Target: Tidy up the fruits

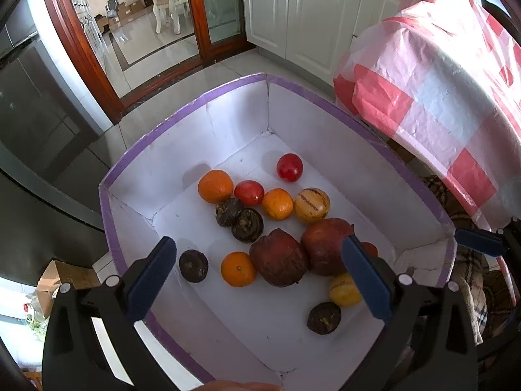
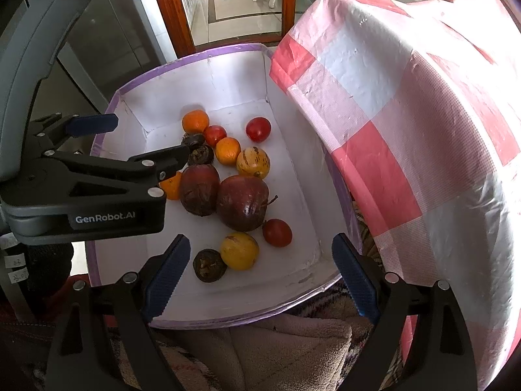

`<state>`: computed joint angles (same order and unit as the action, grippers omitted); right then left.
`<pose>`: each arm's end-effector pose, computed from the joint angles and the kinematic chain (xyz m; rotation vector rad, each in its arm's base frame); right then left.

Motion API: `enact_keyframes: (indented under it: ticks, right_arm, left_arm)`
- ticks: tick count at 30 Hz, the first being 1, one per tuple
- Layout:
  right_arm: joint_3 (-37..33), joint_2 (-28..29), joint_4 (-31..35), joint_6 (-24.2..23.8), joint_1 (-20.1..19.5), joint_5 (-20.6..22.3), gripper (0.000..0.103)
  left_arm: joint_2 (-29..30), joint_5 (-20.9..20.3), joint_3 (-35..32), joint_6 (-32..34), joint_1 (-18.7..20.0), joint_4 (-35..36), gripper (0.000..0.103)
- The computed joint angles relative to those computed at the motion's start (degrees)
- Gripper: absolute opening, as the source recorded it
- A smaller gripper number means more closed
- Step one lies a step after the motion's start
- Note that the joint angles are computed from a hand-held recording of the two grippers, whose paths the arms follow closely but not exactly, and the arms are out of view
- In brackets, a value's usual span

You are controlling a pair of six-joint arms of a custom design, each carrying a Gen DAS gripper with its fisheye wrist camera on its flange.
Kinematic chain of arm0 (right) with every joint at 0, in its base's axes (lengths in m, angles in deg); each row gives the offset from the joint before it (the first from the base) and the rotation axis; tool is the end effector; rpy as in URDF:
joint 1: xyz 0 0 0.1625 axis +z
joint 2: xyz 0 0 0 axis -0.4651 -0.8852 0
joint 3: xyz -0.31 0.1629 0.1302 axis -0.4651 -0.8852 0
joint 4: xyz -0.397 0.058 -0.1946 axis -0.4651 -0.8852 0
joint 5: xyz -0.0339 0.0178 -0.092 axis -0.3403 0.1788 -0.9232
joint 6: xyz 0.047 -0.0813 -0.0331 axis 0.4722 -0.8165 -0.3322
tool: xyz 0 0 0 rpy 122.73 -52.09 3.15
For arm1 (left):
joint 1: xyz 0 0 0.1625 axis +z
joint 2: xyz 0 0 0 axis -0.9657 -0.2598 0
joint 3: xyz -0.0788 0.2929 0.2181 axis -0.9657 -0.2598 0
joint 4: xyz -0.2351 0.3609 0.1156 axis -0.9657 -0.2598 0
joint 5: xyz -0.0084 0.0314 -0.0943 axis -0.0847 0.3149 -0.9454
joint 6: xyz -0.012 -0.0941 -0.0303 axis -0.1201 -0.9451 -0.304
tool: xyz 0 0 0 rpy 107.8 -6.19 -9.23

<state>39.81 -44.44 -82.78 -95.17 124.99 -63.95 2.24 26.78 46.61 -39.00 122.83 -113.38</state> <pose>0.1627 -0.6585 0.2935 0.5971 -2.4207 0.3066 -0.3558 -0.7026 0.0588 0.3989 2.3114 -0.4699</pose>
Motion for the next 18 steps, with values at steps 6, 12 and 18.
enact_keyframes:
  ticks: [6,12,18]
  right_arm:
    - [0.0,0.0,0.2,0.1,0.0,0.0,0.087]
    - [0.0,-0.1,0.3,-0.1,0.0,0.0,0.087]
    - [0.6,-0.5,-0.4,-0.7,0.1,0.3,0.087]
  left_arm:
    - [0.2,-0.4,-0.8,-1.3,0.3,1.7,0.101]
    - [0.3,-0.8,-1.5,-2.2,0.3,3.5,0.101]
    - [0.3,0.6,-1.5,-1.9,0.1,3.1,0.101]
